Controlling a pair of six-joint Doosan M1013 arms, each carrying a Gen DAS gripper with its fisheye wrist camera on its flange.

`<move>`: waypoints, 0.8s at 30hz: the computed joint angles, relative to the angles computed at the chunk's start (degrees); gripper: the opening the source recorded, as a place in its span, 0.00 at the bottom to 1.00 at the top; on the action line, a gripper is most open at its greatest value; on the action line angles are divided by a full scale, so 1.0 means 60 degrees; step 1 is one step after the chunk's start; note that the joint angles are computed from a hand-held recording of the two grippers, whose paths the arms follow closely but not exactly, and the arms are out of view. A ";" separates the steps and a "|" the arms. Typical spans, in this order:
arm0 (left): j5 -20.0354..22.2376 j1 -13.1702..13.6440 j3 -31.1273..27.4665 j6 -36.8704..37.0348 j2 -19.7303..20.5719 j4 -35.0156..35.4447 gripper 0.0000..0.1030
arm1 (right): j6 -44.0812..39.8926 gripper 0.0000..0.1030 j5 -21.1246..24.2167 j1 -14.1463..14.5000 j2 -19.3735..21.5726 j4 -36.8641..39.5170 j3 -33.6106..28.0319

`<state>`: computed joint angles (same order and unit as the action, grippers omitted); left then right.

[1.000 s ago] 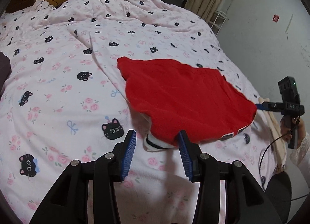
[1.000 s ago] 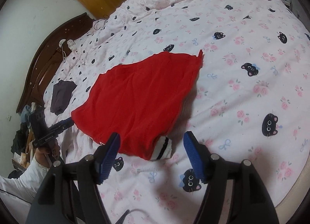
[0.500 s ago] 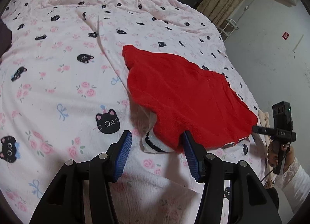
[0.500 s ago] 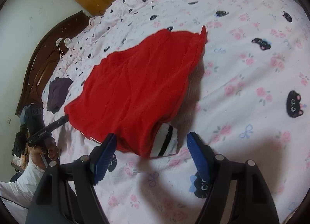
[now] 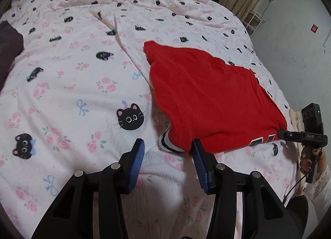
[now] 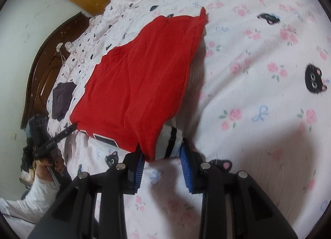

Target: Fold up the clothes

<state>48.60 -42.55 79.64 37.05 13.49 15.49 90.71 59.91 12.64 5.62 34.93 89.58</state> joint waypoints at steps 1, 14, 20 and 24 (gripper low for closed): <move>-0.0049 -0.0128 -0.0002 -0.0357 -0.0049 0.0564 0.42 | 0.0107 0.40 -0.0038 -0.0020 -0.0032 0.0127 0.0028; -0.0467 -0.1102 -0.1524 -0.0867 0.1111 0.3109 0.42 | 0.0968 0.59 -0.2539 -0.0185 -0.0789 0.4467 0.1937; -0.0235 -0.1146 -0.1752 -0.0586 0.1524 0.2362 0.42 | 0.2127 0.60 -0.4221 0.0176 -0.0876 0.4461 0.2262; 0.0491 -0.1101 -0.2081 -0.0100 0.1795 0.1701 0.42 | 0.2836 0.59 -0.4857 0.0377 -0.0906 0.3971 0.2316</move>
